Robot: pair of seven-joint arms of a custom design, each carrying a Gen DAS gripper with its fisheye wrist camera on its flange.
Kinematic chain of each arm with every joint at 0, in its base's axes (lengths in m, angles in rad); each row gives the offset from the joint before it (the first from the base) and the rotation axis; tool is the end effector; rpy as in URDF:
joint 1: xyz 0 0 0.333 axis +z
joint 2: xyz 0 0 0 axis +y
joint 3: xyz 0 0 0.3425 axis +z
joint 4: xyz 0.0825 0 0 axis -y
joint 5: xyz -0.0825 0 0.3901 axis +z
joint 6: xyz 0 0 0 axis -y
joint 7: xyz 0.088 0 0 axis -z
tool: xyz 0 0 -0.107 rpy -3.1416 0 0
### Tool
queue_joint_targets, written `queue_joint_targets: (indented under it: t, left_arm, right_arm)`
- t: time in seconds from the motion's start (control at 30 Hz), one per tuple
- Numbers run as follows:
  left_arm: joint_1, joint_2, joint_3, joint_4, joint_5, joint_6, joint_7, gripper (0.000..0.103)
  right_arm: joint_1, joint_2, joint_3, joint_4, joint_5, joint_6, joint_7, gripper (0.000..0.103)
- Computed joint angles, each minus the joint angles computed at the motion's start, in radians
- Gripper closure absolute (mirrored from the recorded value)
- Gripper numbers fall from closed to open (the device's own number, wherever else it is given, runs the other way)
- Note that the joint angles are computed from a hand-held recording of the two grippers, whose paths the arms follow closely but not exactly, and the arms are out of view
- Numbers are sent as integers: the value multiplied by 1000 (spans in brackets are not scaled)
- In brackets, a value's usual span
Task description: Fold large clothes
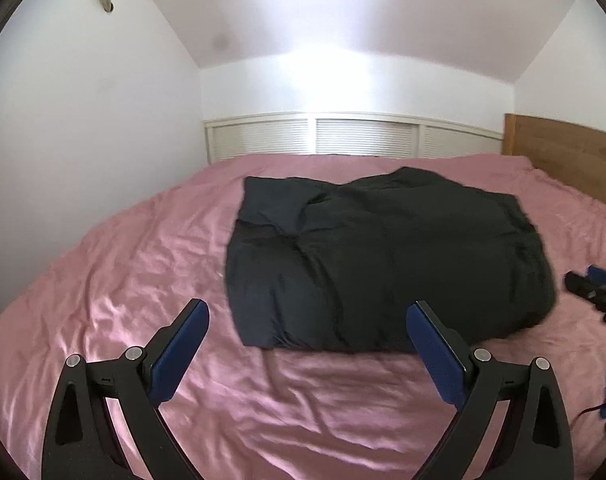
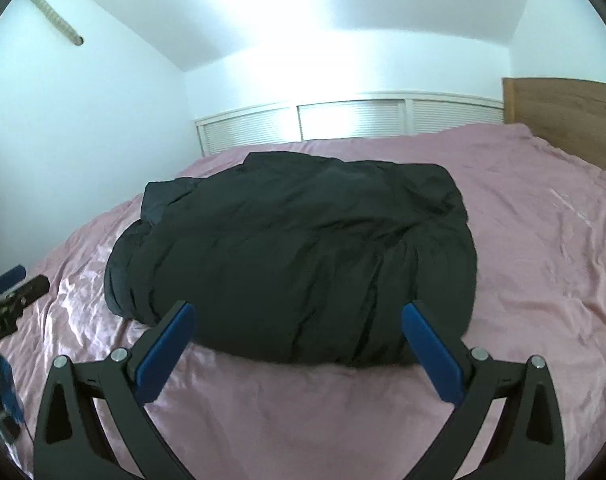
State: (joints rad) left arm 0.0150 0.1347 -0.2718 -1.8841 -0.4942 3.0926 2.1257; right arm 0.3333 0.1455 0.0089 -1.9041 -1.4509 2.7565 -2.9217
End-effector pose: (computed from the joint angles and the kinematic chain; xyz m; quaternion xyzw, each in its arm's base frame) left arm 0.6370 -0.1157 0.5857 -0.5054 0.6911 -0.4146 0.3084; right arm 0.5846 0.2516 0.4969 -0.5324 0.6710 -0.3568 0.3729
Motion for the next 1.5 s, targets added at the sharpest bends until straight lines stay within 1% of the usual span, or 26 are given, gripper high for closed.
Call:
queue_joint_targets:
  t: [0.03,0.07,0.13,0.2,0.23,0.33,0.43,0.47,0.53,0.6,0.73,0.93,1.07,1.3,1.5]
  left_arm:
    - [17,-25,-22,-13,-45,-30,29,5]
    - [10,-40,-15,-25,-56,-38,34,5]
    - [-20,-92,16,-71,-39,-37,2,5]
    - [-40,-132,35,-99,-103,-53,48,5]
    - [-51,-161,48,-123,-116,-65,49,5]
    - [-68,-226,76,-192,-24,-81,-42,4]
    - [-53,-299,78,-284,108,-67,-146,2]
    - [-57,-319,86,-307,125,-73,-163,2]
    - [-86,-359,120,-344,128,-94,-168,1]
    - [-111,-407,153,-388,136,-104,-183,1]
    - [-167,-484,216,-456,164,-100,-195,1]
    - [-224,-571,286,-525,187,-92,-192,1]
    - [-253,-610,321,-554,191,-86,-183,1]
    - [-294,-659,368,-585,184,-85,-163,1]
    - [-299,-676,377,-597,183,-87,-156,1]
  right_arm:
    - [10,-13,9,-11,22,-33,-17,0]
    - [22,-32,20,-27,54,-70,-38,0]
    - [42,-79,46,-64,109,-137,-76,0]
    - [60,-116,75,-90,143,-215,-102,0]
    - [65,-131,87,-101,165,-237,-117,0]
    - [83,-192,130,-148,215,-314,-113,0]
    - [97,-238,172,-183,255,-391,-113,0]
    - [101,-250,184,-193,266,-410,-113,0]
    - [111,-278,210,-216,291,-451,-108,0]
    - [118,-306,231,-239,304,-476,-95,0]
    - [132,-354,272,-272,330,-529,-81,0]
    - [141,-404,318,-297,342,-586,-66,0]
    - [150,-423,343,-303,348,-619,-62,0]
    - [161,-440,365,-307,357,-653,-60,0]
    - [168,-445,375,-307,359,-675,-56,0]
